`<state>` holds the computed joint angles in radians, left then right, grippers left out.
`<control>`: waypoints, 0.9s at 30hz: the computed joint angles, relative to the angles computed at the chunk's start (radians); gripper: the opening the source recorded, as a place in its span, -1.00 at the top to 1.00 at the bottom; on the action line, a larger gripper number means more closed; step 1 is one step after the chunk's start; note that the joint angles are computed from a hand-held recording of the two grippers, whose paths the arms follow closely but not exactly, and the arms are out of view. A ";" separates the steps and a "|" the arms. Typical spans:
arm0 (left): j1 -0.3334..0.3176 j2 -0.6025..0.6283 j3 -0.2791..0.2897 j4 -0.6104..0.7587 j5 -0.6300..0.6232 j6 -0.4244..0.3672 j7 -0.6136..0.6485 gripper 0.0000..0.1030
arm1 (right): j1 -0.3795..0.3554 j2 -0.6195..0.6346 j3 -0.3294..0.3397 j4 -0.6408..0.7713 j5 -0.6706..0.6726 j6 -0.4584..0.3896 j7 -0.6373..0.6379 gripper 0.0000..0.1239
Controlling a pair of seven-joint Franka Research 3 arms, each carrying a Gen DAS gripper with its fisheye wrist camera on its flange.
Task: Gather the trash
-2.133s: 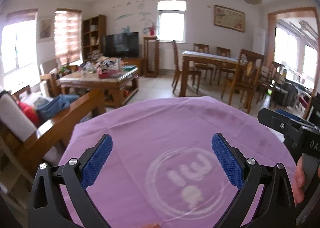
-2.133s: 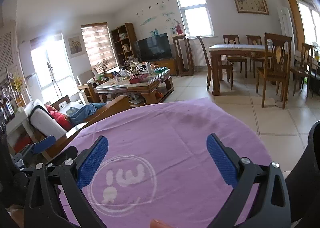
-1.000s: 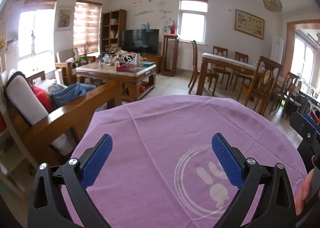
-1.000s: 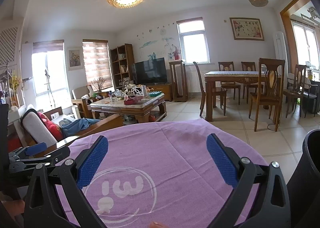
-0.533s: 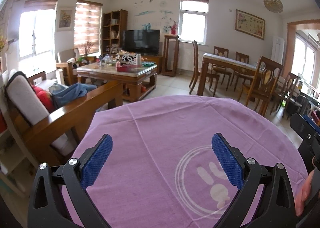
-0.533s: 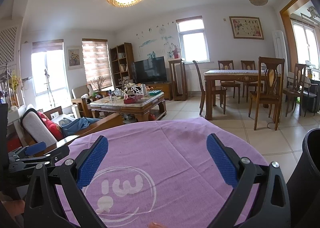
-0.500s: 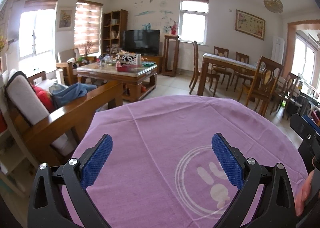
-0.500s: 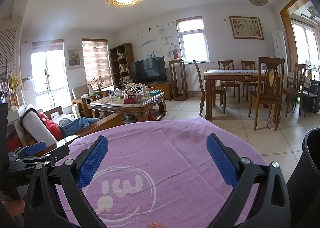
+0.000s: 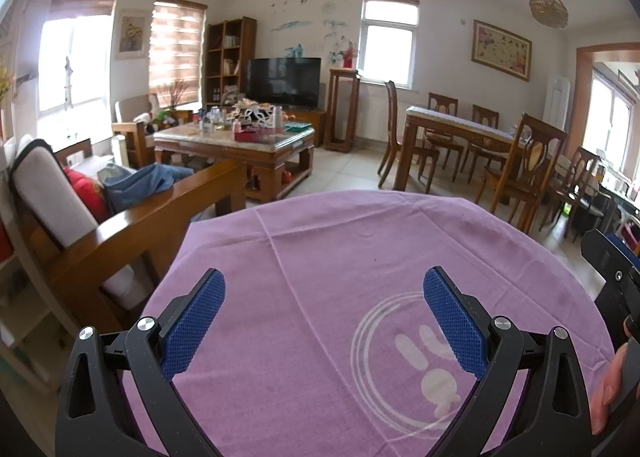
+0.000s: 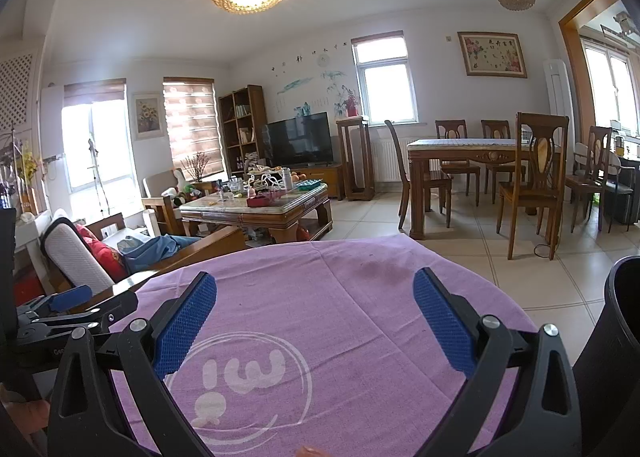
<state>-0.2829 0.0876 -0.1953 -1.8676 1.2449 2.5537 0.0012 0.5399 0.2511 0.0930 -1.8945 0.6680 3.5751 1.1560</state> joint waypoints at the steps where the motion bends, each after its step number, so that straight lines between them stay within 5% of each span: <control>1: 0.000 0.000 0.000 0.000 0.000 0.001 0.001 -0.90 | 0.000 0.000 0.000 0.000 0.001 0.000 0.000 -0.58; 27: 0.001 -0.002 0.000 0.001 -0.007 0.000 0.007 -0.90 | -0.003 -0.003 -0.001 -0.002 -0.006 -0.006 0.011 -0.58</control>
<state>-0.2820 0.0857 -0.1955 -1.8667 1.2374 2.5540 0.0081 0.5368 0.2476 0.0924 -1.8961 0.6617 3.5695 1.1670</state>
